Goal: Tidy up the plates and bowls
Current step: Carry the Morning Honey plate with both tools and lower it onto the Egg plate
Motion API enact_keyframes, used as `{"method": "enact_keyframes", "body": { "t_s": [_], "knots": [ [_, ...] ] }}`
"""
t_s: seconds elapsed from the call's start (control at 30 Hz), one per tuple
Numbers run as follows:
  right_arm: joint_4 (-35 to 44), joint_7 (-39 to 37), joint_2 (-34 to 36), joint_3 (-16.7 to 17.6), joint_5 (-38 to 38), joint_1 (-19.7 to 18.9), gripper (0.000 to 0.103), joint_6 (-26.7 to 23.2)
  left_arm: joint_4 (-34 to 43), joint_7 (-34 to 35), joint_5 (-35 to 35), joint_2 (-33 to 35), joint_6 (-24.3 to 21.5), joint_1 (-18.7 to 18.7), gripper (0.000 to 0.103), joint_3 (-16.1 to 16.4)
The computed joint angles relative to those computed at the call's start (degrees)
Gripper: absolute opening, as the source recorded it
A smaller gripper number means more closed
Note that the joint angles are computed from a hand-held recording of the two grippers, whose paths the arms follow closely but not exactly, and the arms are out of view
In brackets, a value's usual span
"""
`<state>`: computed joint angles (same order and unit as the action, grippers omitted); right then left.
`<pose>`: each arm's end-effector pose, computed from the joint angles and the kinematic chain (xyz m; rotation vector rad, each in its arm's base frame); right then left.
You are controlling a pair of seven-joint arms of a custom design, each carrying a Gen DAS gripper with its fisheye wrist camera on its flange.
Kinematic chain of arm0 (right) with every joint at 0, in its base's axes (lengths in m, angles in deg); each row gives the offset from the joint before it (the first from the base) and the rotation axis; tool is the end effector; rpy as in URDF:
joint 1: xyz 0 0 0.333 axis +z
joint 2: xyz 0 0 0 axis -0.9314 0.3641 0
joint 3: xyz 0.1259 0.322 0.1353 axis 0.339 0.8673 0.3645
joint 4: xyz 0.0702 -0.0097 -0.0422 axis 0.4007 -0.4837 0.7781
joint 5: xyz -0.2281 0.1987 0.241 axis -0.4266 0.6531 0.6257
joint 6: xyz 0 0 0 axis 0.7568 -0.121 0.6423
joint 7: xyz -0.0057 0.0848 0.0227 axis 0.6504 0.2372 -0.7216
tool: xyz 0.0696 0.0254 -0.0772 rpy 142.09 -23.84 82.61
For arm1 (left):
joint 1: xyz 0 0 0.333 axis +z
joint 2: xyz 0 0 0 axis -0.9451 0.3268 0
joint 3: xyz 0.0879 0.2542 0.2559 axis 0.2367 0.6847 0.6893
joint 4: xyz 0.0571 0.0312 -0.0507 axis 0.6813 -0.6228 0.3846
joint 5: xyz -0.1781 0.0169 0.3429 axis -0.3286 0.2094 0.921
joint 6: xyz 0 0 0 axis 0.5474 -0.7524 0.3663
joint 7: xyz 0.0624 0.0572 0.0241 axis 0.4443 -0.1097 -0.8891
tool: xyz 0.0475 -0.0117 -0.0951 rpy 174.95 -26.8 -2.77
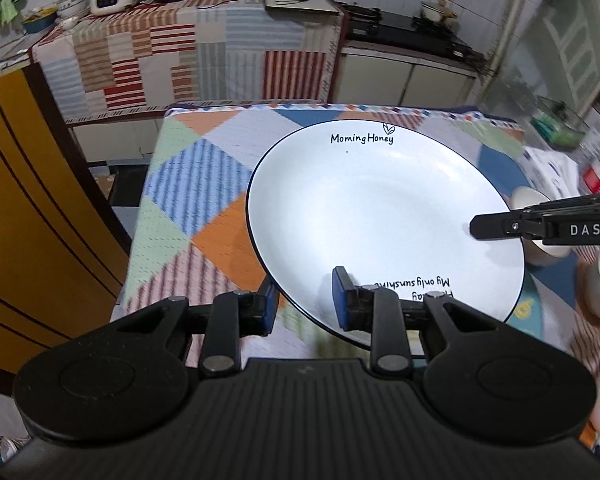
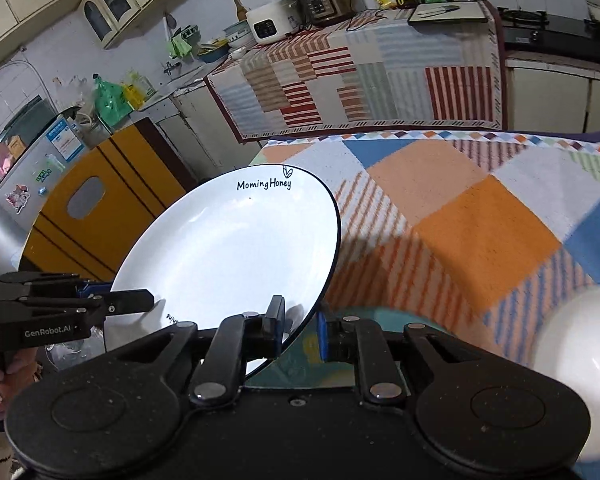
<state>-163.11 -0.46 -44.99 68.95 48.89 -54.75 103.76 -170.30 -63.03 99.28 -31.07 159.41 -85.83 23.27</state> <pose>0.5941 0.2325 0.3289 -2.0116 1.1855 0.0168 0.4915 -0.2825 0.3434 -1.9001 1.8065 -0.7877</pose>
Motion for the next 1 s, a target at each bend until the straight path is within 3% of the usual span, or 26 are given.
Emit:
{"method": "enact_keyframes", "body": {
  "t_s": [0.17,0.4,0.73,1.0],
  "knots": [
    [-6.31,-1.95,-4.71,-1.4,4.16,-0.96,0.021,-0.67,0.75,5.64,-4.92,0.48,-0.32,-2.04,0.026,-1.22],
    [-11.3,-2.26,-8.18,-4.29,4.53,-1.18,0.021,-0.72,3.12,4.51,-3.24,3.12,0.97,-5.18,0.027,-1.05],
    [-13.53,-4.1,-7.36,-5.45,6.65,-1.27,0.022,-0.06,3.61,12.14,-12.42,6.16,3.29,-7.69,0.027,0.72],
    [-14.26,-1.74,-6.93,-5.56,3.19,-1.26,0.022,0.76,2.89,20.12,-23.19,7.05,3.89,-9.62,0.027,2.0]
  ]
}}
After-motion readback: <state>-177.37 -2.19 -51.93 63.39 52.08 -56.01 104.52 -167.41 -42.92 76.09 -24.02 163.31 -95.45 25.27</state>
